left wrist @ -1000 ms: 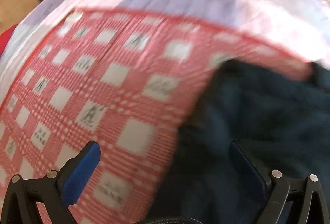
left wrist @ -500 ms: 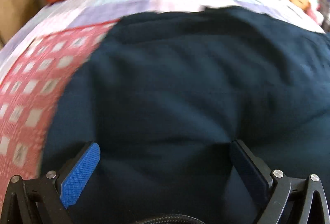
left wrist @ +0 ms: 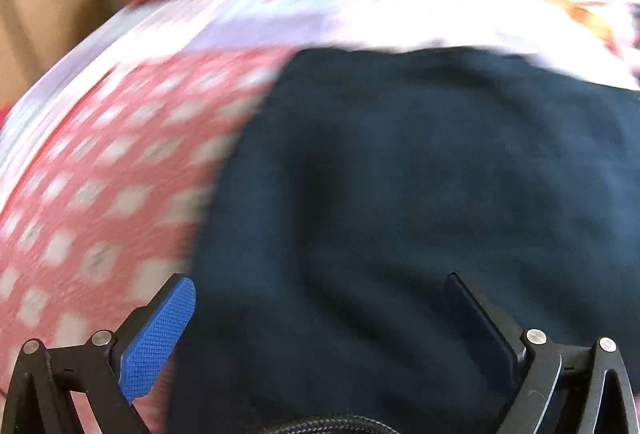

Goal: Fold large clothes

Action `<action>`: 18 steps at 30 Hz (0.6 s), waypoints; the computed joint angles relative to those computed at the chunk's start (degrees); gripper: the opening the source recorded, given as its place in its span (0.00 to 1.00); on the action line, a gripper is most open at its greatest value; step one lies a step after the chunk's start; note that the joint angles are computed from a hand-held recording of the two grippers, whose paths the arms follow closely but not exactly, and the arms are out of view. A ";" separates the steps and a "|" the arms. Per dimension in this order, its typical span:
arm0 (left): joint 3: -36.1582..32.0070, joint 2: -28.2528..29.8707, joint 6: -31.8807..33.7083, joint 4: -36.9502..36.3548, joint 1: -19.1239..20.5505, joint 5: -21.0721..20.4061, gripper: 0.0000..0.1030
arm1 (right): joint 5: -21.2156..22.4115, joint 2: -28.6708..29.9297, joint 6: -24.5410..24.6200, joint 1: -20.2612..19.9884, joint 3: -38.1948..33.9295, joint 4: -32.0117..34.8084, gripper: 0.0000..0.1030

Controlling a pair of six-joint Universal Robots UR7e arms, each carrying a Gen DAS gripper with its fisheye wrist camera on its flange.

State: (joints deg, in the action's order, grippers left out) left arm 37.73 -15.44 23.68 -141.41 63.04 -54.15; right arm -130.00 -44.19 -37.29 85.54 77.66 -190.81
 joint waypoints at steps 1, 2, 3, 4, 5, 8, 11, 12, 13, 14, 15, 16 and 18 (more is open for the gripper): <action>5.85 -2.30 1.15 -2.76 -1.02 -2.21 0.99 | 2.27 0.71 -0.78 1.03 0.93 1.82 0.86; 9.68 -3.62 2.16 -3.98 -1.95 -3.71 0.99 | 3.36 1.31 -2.17 1.81 1.99 2.76 0.86; 11.31 -3.76 2.86 -3.77 -2.61 -4.60 0.99 | 3.75 2.57 -4.15 2.35 1.98 3.04 0.86; 11.96 -3.53 3.63 -3.57 -2.97 -4.85 0.99 | 3.89 3.45 -6.11 2.51 1.94 3.22 0.86; 12.47 -3.12 4.44 -3.82 -3.12 -4.41 0.99 | 3.32 4.46 -7.32 2.42 1.34 3.16 0.86; 9.61 -1.18 2.85 -0.69 -1.09 -2.75 1.00 | -0.41 3.13 -6.59 0.05 2.64 -0.35 0.86; 7.24 -0.78 2.70 -2.40 1.05 2.01 1.00 | -3.68 -1.94 -2.91 -3.64 5.88 -3.25 0.86; 6.10 -0.58 2.64 -1.93 1.58 2.96 1.00 | -5.56 -4.43 0.02 -5.37 6.89 -2.75 0.87; 4.29 -0.42 1.93 -0.92 2.42 4.55 1.00 | -6.86 -5.98 2.57 -6.23 7.99 -1.86 0.87; 2.63 -0.29 1.15 -0.09 3.07 6.42 1.00 | -7.46 -8.64 6.92 -7.44 9.41 0.41 0.87; 1.95 -0.75 -0.50 1.20 3.45 7.03 1.00 | -10.36 -10.60 11.50 -8.31 9.81 2.19 0.87; 1.48 -1.09 -1.82 2.04 3.62 8.44 1.00 | -10.86 -12.32 14.29 -8.83 10.67 3.47 0.87; 2.15 -2.55 -4.13 3.07 3.99 8.89 1.00 | -4.65 -17.65 22.54 -10.46 14.78 7.78 0.87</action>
